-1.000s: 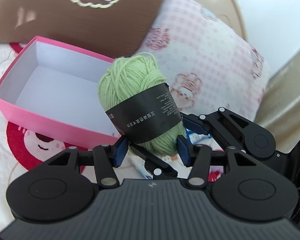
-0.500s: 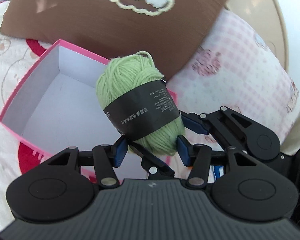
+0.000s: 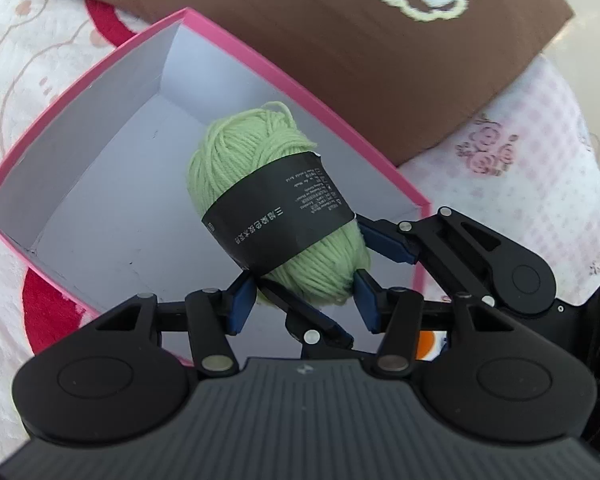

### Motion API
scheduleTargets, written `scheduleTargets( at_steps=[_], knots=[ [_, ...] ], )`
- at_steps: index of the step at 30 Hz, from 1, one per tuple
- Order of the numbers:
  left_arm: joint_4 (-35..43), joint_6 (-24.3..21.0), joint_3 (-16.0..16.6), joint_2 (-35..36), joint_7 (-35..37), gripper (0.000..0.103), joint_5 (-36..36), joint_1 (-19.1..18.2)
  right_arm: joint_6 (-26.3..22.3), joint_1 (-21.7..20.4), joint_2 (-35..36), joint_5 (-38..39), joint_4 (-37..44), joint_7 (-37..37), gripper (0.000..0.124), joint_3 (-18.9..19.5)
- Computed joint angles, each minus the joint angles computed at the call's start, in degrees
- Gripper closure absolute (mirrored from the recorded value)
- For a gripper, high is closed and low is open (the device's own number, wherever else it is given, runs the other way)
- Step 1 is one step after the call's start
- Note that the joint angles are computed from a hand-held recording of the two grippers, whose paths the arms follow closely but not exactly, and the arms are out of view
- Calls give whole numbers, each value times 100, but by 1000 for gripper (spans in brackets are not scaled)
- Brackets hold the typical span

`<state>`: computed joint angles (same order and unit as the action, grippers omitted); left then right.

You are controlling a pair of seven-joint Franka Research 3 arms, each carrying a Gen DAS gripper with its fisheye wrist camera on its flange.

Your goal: Organize objects

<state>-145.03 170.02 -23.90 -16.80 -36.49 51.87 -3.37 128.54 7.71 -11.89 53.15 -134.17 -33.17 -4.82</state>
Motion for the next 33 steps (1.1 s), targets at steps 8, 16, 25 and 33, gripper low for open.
scheduleTargets(
  at_steps=[8, 16, 25, 33],
  knots=[
    [218, 213, 529, 550, 688, 52, -431, -150, 118, -3, 634, -273, 492, 918, 65, 196],
    [253, 293, 610, 746, 968, 52, -743, -210, -497, -202, 1068, -947, 968, 2088, 65, 248],
    [141, 618, 226, 540, 197, 50, -124, 291, -261, -195, 1474, -1153, 1347, 2339, 65, 473],
    [74, -455, 424, 178, 1085, 50, -965, -288, -373, -185, 1165, -1350, 1118, 1504, 66, 420]
  ],
)
